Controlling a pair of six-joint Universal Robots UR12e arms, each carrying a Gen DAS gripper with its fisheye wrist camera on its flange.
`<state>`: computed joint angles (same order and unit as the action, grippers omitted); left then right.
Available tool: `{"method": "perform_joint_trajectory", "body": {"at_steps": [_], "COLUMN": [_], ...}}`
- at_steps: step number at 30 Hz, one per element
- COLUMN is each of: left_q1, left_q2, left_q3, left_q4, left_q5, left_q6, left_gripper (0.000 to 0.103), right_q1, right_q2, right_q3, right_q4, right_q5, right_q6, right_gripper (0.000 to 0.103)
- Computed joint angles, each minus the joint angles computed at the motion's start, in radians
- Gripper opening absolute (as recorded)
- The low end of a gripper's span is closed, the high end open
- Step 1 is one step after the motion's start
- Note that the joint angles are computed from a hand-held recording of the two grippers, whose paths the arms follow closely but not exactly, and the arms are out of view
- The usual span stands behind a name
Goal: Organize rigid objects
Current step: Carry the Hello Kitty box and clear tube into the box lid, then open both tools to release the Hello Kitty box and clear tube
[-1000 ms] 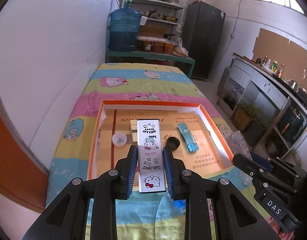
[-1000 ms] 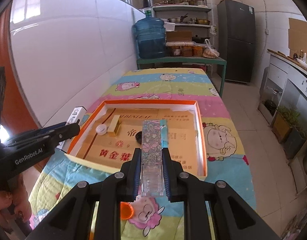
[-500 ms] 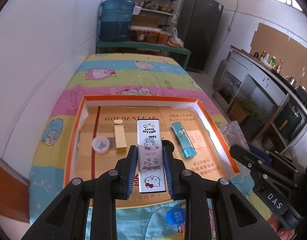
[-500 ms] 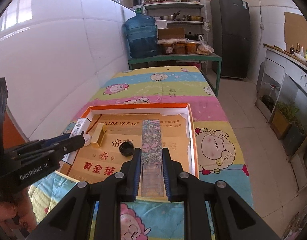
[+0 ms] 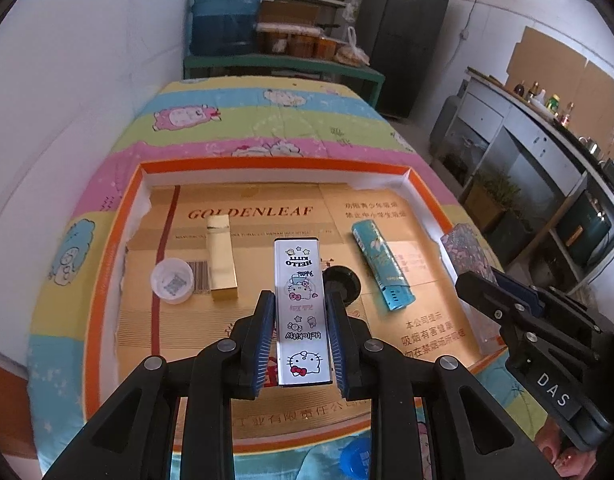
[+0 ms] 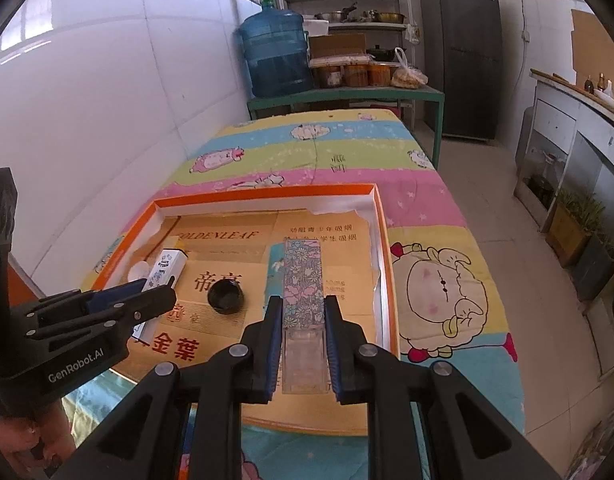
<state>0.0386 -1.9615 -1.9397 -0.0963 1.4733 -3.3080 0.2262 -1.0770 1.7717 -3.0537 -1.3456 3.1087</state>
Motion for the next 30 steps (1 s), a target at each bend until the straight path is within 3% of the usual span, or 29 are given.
{"method": "perform_joint_trajectory", "body": {"at_steps": [16, 30], "left_q1": [-0.005, -0.011], "left_q2": [-0.038, -0.044], "left_q3": [0.033, 0.030], "left_q4": [-0.060, -0.046], "left_q5": [0.003, 0.028], "left_q6": [0.014, 0.026], "left_gripper": [0.027, 0.027], "right_q1": [0.003, 0.015], "right_q2": [0.043, 0.048], "right_q3": [-0.038, -0.039], "right_q4": [0.065, 0.068], "right_q5": [-0.013, -0.058], "right_q6": [-0.006, -0.031], "right_gripper": [0.020, 0.020]}}
